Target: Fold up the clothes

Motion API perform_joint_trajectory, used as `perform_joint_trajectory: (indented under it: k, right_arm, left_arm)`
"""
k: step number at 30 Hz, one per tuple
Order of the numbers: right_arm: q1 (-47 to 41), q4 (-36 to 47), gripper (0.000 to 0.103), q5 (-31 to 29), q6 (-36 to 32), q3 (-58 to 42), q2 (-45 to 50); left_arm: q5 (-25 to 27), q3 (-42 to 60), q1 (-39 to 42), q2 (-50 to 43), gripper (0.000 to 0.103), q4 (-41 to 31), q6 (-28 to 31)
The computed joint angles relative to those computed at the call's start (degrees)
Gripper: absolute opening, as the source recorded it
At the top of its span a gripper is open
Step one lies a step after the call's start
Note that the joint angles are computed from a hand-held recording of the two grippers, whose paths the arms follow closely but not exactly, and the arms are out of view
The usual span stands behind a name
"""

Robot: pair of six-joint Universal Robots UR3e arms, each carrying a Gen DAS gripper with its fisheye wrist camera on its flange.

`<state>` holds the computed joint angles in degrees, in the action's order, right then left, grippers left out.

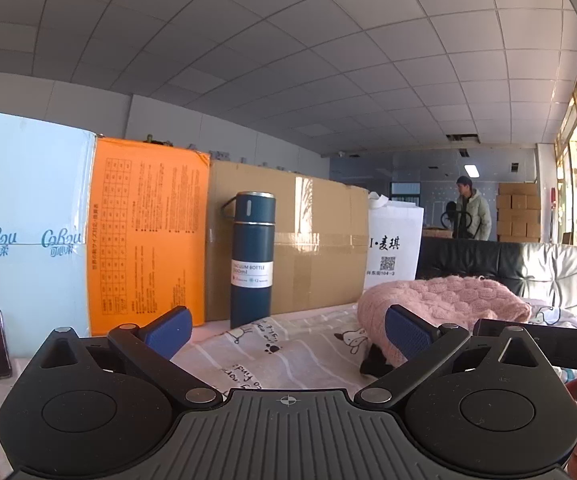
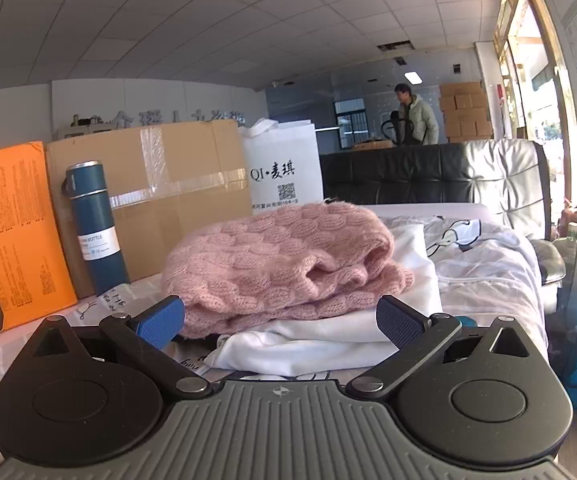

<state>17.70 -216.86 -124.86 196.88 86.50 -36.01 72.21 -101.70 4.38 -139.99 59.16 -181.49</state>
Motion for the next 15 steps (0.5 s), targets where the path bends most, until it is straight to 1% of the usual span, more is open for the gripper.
perform_joint_trajectory:
  k: [2, 3, 7, 10, 15]
  right_arm:
    - [0.9, -0.7, 0.103, -2.9, -1.2, -2.2, 1.6]
    - [1.2, -1.0, 0.103, -3.6, -1.8, -2.8, 2.0]
    - [2.3, -3.2, 0.103, -5.7, -5.0, -5.3, 4.0]
    - [3.3, -5.0, 0.103, -8.5, -8.3, -9.6, 6.8]
    - [3.7, -4.7, 0.103, -10.0, -9.0, -11.1, 7.6]
  left_arm:
    - [0.1, 0.0, 0.1, -0.1, 0.103, 0.1, -0.2]
    - [0.0, 0.0, 0.2, -0.1, 0.103, 0.1, -0.4]
    - [2.4, 0.2, -0.1, -0.1, 0.103, -0.6, -1.3]
    - [2.8, 0.2, -0.2, 0.2, 0.103, -1.9, -1.2]
    - [3.0, -0.1, -0.3, 0.2, 0.103, -1.7, -0.7]
